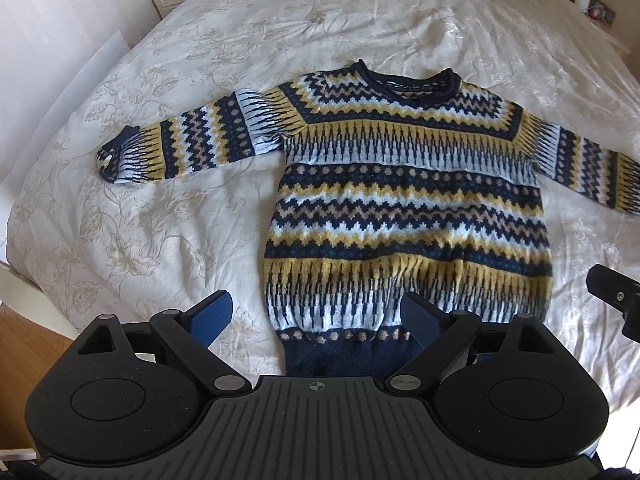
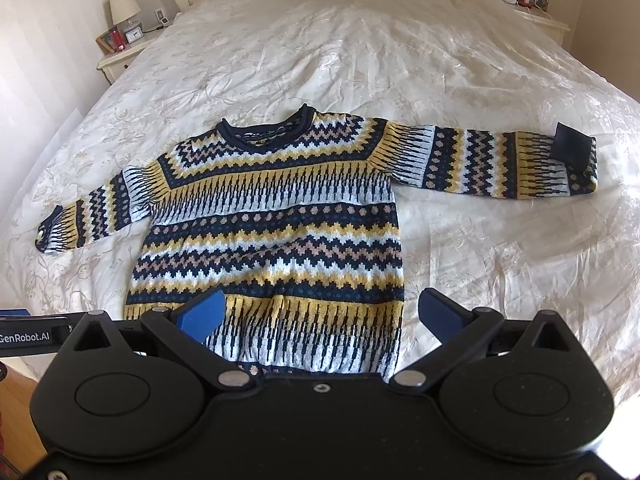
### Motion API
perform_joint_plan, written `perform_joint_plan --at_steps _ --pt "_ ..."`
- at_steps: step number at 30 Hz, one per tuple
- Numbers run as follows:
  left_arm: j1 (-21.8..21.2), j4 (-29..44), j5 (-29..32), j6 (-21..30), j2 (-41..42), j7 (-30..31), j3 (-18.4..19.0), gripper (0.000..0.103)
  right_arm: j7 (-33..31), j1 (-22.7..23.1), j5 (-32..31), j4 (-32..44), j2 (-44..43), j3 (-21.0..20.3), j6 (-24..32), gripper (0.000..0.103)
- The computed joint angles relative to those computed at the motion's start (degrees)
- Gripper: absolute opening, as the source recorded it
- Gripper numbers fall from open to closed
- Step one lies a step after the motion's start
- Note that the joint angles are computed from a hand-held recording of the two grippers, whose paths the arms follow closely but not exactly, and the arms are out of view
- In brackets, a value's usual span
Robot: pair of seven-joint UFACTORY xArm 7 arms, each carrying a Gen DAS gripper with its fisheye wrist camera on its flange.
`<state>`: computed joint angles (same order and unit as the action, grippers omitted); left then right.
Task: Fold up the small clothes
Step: 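Move the right gripper toward the navy ribbed cuff of one sleeve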
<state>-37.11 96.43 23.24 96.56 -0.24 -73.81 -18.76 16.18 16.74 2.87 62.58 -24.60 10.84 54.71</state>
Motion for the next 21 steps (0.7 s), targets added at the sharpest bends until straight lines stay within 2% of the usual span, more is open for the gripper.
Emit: perform_joint_plan --at_steps 13,21 --pt "3.89 -3.31 -0.95 -5.38 -2.84 6.80 1.42 0.092 7.56 -0.41 -4.08 4.32 4.45 2.29 0.70 0.102" --pt "7.35 -8.08 0.69 -12.55 -6.36 10.70 1.72 0.087 12.79 0.07 -6.36 5.18 5.70 3.00 -2.38 0.102"
